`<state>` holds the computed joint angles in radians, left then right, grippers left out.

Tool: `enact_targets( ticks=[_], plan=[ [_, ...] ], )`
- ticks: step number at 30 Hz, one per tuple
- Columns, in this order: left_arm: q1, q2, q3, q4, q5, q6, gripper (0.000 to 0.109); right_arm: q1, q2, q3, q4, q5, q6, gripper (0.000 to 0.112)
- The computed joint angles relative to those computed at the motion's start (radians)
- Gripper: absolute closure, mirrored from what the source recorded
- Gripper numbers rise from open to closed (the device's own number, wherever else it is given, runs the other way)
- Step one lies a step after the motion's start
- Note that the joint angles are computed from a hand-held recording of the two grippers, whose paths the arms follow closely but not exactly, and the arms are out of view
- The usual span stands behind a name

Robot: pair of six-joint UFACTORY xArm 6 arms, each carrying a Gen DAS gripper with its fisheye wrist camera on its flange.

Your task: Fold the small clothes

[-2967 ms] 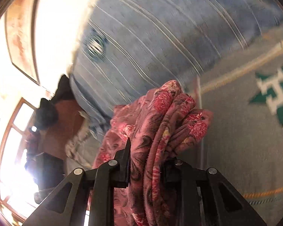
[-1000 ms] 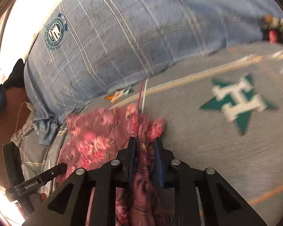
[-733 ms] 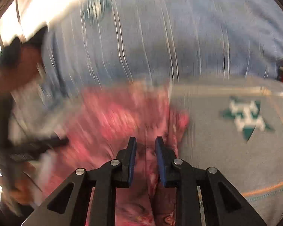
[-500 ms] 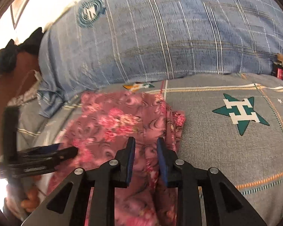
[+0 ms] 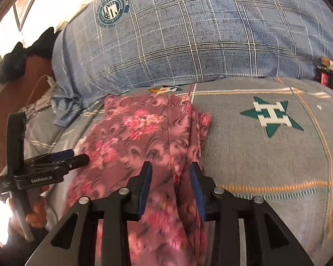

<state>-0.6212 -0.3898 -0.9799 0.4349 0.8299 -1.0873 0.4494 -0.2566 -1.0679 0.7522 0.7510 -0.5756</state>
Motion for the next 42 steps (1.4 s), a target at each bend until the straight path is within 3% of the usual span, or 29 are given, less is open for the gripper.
enact_targets(
  ticks=[2,4,6,7,10,12,15,19,27,31,34,38,42],
  plan=[
    [0.007,-0.024,0.037,-0.104,-0.049,0.092,0.027,-0.025,-0.018,0.019,0.001,0.066,-0.004,0.057],
    [0.010,-0.003,0.047,-0.223,-0.059,0.185,0.027,-0.025,-0.018,0.039,-0.060,0.113,0.010,0.056],
    [0.001,0.034,0.029,-0.221,-0.021,0.162,0.026,0.001,-0.029,0.076,-0.126,0.071,0.014,0.076],
    [-0.003,0.035,0.028,-0.211,-0.020,0.146,0.026,0.012,-0.050,0.100,-0.112,0.037,-0.023,0.091],
    [-0.011,0.026,0.023,-0.167,-0.017,0.109,0.027,0.014,-0.100,0.129,-0.025,-0.023,-0.081,0.102],
    [-0.014,0.042,0.010,-0.149,-0.002,0.094,0.026,-0.002,-0.097,0.126,0.007,-0.009,-0.087,0.102],
    [-0.009,0.057,0.000,-0.159,-0.005,0.092,0.026,-0.003,-0.051,0.115,-0.098,0.029,-0.011,0.101],
    [-0.020,0.060,-0.012,-0.128,0.012,0.081,0.026,0.007,-0.061,0.098,-0.141,0.020,0.028,0.095],
    [-0.030,0.066,-0.029,-0.094,0.032,0.069,0.026,0.029,-0.009,0.022,-0.060,-0.036,0.007,0.087],
    [-0.028,0.058,-0.019,-0.096,0.019,0.066,0.027,0.043,0.065,-0.015,-0.106,0.023,0.044,0.082],
    [-0.024,0.027,0.004,-0.073,-0.026,0.044,0.027,0.027,0.049,-0.022,-0.003,0.036,-0.050,0.104],
    [-0.005,0.029,0.001,-0.052,-0.027,0.010,0.027,0.006,0.024,-0.017,0.136,0.004,-0.122,0.105],
    [0.029,0.031,0.014,-0.138,-0.059,0.053,0.027,0.019,0.091,-0.043,-0.034,0.041,-0.004,0.104]
  ],
)
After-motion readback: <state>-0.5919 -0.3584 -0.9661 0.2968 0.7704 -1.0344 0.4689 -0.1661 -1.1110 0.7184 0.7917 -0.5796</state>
